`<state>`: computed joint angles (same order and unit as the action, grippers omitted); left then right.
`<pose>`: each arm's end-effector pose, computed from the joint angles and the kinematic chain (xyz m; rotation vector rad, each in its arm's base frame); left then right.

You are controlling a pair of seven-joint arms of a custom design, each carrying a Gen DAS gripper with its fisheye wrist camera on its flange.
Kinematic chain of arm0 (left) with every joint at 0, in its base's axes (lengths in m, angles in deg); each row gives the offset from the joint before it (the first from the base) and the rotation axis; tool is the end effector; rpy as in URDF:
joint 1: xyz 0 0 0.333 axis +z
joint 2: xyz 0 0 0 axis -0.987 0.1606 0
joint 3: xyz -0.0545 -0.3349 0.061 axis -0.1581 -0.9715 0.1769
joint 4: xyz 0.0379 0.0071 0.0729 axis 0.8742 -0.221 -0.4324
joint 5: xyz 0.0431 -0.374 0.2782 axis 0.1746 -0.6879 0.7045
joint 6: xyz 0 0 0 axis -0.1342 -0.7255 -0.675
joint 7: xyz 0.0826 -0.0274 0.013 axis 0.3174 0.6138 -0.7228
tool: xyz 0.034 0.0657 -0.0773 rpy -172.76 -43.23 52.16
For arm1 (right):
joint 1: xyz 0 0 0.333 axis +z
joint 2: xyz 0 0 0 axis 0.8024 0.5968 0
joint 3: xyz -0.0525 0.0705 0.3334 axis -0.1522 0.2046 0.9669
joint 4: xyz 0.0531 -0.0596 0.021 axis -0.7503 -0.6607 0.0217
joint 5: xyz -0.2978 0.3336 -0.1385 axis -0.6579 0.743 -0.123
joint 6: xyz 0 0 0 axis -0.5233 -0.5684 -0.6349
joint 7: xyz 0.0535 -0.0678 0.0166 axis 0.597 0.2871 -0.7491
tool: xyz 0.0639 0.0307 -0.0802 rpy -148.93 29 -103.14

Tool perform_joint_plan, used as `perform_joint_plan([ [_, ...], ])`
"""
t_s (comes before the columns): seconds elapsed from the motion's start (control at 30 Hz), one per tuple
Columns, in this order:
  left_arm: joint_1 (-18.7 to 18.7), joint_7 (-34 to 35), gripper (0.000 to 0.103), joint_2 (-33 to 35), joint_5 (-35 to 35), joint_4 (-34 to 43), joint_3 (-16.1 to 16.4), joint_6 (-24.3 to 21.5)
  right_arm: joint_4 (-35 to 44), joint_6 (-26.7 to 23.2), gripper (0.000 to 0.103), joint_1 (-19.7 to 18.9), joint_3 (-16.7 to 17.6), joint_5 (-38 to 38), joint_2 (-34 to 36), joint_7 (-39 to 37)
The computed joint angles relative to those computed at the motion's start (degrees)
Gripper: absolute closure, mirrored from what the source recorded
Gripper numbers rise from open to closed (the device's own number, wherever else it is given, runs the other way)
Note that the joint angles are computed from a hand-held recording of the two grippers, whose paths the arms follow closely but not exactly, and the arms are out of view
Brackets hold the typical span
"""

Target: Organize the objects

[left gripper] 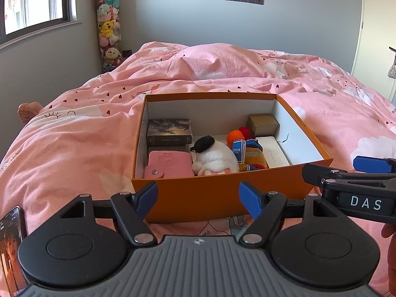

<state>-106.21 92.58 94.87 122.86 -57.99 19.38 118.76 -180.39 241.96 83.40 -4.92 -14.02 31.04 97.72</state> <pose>0.6369 -0.4067 0.4965 -1.6907 1.7107 -0.7865 0.6423 0.4078 0.4920 -1.6590 1.5950 -0.7492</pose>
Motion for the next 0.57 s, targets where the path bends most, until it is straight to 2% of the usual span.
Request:
perform_joint_plan([
  [0.57, 0.07, 0.44, 0.016, -0.08, -0.36, -0.21, 0.03, -0.09, -0.02, -0.30, 0.013, 0.14, 0.10, 0.55, 0.04, -0.39],
])
